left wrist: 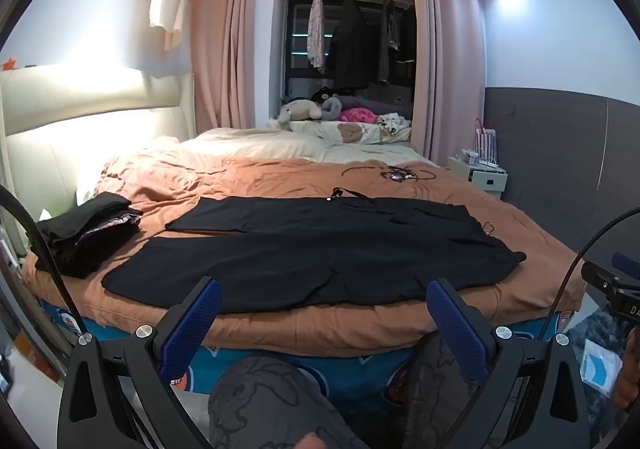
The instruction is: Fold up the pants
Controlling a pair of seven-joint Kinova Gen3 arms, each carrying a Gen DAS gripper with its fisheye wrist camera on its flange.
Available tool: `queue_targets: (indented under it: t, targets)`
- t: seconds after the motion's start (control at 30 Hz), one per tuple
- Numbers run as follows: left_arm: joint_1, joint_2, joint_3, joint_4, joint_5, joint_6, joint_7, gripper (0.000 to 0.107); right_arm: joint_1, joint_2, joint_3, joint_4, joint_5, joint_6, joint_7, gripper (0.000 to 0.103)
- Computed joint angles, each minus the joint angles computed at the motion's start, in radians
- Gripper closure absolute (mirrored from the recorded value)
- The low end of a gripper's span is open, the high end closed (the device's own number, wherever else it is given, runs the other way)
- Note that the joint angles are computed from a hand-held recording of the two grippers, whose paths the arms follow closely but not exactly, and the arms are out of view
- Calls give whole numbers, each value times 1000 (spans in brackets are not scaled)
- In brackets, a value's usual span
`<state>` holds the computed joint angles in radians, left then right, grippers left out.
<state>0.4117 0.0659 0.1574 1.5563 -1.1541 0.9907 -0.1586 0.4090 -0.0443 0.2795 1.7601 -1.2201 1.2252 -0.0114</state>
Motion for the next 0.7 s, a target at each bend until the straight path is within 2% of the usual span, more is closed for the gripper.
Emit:
queue_targets:
  t: [0.3,0.53,0.7]
  targets:
    - [-2,0,-1,-2,7,-6,-6,5,2,1,1,-3,0,4,-1,0]
    - [36,28,-9,5,-37,0,49,5,8,4,5,3,-10,9,14,0]
    - [30,16,-3,14,-36,-12,43,5,19,7,8,3,-10,20,21,0]
